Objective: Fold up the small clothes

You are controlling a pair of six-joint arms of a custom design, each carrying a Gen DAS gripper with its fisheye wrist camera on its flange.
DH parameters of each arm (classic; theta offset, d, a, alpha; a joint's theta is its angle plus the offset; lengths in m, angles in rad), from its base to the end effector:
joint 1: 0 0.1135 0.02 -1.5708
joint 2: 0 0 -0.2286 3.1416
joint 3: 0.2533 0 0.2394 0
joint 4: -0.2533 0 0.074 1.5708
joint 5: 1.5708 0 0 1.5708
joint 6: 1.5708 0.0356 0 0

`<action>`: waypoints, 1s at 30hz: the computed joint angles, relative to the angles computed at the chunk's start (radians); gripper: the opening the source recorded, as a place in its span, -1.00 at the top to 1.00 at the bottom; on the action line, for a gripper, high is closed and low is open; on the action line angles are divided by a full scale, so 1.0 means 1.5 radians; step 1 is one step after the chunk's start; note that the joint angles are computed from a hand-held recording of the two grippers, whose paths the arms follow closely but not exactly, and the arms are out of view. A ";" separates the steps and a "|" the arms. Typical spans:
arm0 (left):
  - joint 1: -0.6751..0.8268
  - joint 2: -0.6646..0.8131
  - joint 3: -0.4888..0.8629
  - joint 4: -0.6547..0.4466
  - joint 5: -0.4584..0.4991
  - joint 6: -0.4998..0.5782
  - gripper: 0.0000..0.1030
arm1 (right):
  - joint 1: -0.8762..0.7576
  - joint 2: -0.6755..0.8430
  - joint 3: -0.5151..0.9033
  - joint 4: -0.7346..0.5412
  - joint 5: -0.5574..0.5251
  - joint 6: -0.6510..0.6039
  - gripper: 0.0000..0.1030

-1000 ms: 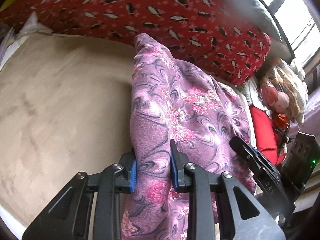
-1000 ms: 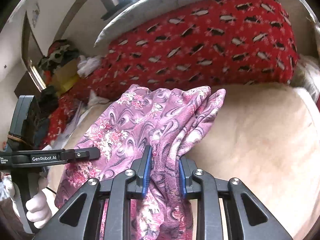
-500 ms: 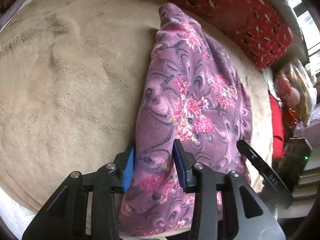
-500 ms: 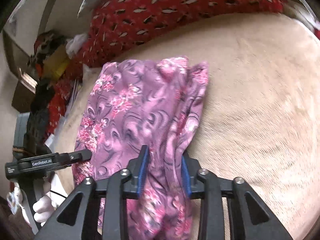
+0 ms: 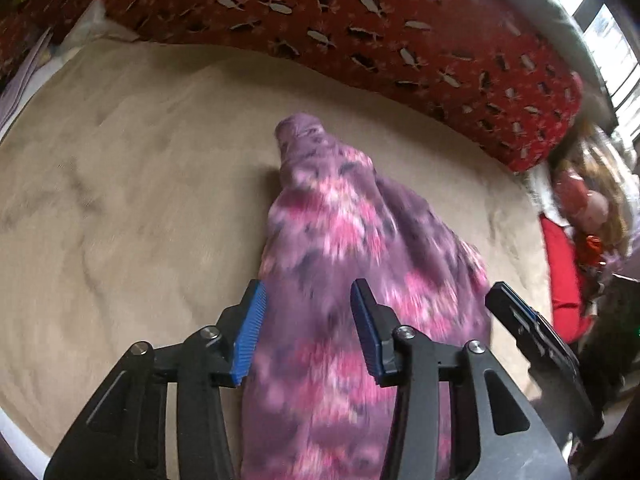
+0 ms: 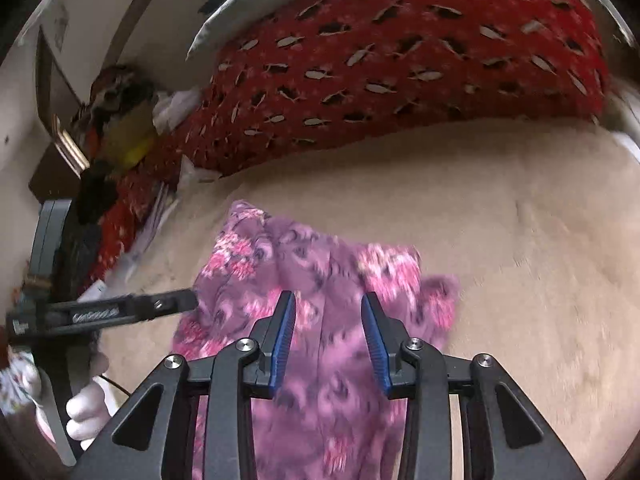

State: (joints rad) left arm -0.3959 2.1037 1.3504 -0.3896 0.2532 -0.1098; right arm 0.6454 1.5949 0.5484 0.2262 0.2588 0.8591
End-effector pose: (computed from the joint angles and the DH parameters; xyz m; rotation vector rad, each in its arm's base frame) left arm 0.3575 -0.1591 0.0969 0.4673 2.7107 -0.4883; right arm 0.2191 0.1536 0.0921 0.3772 2.3662 0.4167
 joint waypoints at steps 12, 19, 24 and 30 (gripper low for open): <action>0.015 0.195 0.223 -0.091 0.018 -0.065 -0.25 | -0.111 0.166 0.043 0.043 -0.077 -0.038 0.58; 0.052 -0.061 -0.105 0.042 0.057 0.003 -0.24 | -0.021 -0.071 -0.086 0.028 -0.064 -0.044 0.46; 0.026 -0.024 -0.161 0.067 -0.005 0.025 -0.30 | 0.061 0.037 -0.038 -0.044 -0.051 -0.021 0.51; 0.065 -0.131 -0.252 0.048 0.035 0.051 -0.28 | 0.131 -0.078 -0.040 -0.170 -0.008 0.052 0.44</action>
State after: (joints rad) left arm -0.2987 1.9065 0.9732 -0.3183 0.3064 -0.0329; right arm 0.8418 1.4774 0.4889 -0.0288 0.2466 0.9372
